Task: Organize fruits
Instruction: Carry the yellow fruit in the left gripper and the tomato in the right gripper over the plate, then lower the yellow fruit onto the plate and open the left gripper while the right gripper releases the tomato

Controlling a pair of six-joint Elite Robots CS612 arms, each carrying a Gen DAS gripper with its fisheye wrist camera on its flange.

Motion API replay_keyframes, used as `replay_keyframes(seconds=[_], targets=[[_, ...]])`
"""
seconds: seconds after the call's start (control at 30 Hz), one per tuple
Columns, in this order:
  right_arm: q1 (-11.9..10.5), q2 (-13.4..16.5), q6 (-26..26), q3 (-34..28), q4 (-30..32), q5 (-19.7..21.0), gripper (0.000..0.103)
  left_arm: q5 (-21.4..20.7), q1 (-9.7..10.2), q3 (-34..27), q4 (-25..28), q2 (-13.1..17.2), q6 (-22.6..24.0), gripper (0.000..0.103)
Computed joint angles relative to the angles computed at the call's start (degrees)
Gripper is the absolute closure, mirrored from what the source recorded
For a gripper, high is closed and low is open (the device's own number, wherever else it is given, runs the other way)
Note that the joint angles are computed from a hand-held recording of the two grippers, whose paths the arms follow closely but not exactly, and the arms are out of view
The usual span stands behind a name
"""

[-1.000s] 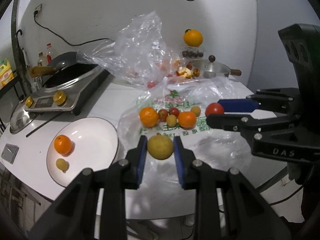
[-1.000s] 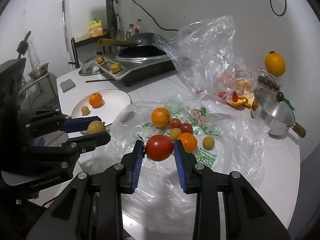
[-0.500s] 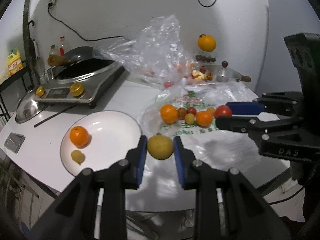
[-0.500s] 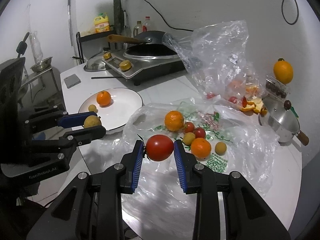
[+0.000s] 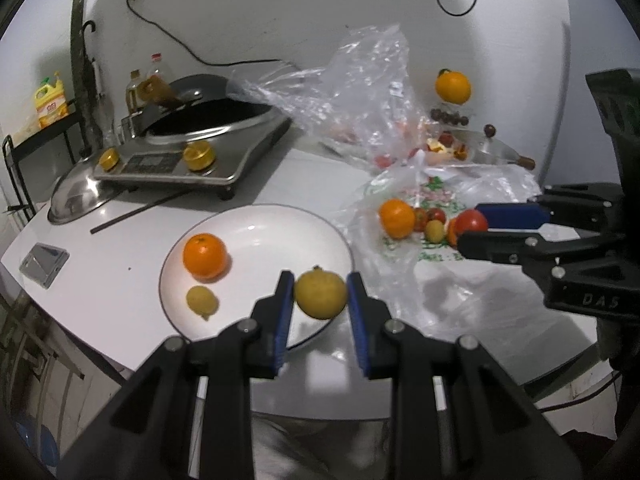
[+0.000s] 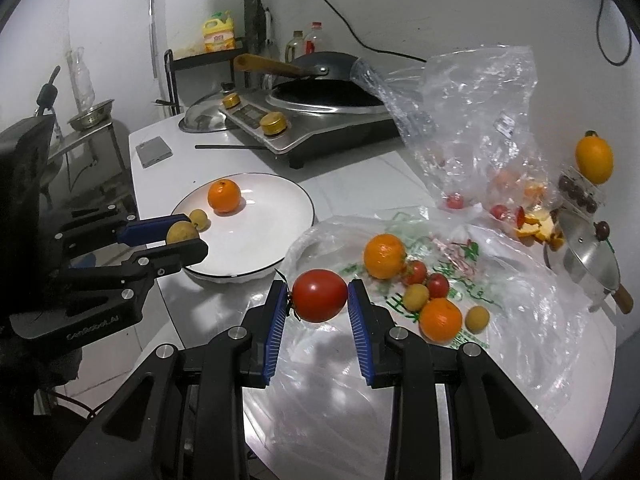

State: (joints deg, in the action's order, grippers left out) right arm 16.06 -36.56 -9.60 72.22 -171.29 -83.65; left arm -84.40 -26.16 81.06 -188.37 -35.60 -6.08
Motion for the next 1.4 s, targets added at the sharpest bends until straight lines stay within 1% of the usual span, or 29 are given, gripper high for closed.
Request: replay_keyframes(seconds=[0.33,0.87,1.1,1.3,1.4], targets=[[0.74,2.02,-1.05,-3.83,3.19,0.59,0.069,1.81,1.16,-0.82,1.23,1.07,-1.53,0.076],[1.93,4.94,-2.85,-9.32,7.06,2.05,0.069,3.56,2.52,-3.98,5.03,3.49,-0.66,0.075],[2.37,6.21,-3.38,-11.74,9.13,2.62,0.069,1.69,3.05,-4.82,6.89,3.96,-1.50,0.075],[2.68,6.90,-3.46,-13.02,10.34,2.38,0.069,0.54,3.35,-4.80,6.97,3.89,-1.83,0.074],[2.86,7.12,-3.53,-13.46,10.74,2.38,0.069,0.14,3.46,-4.39,6.28,3.68,-1.92,0.072]])
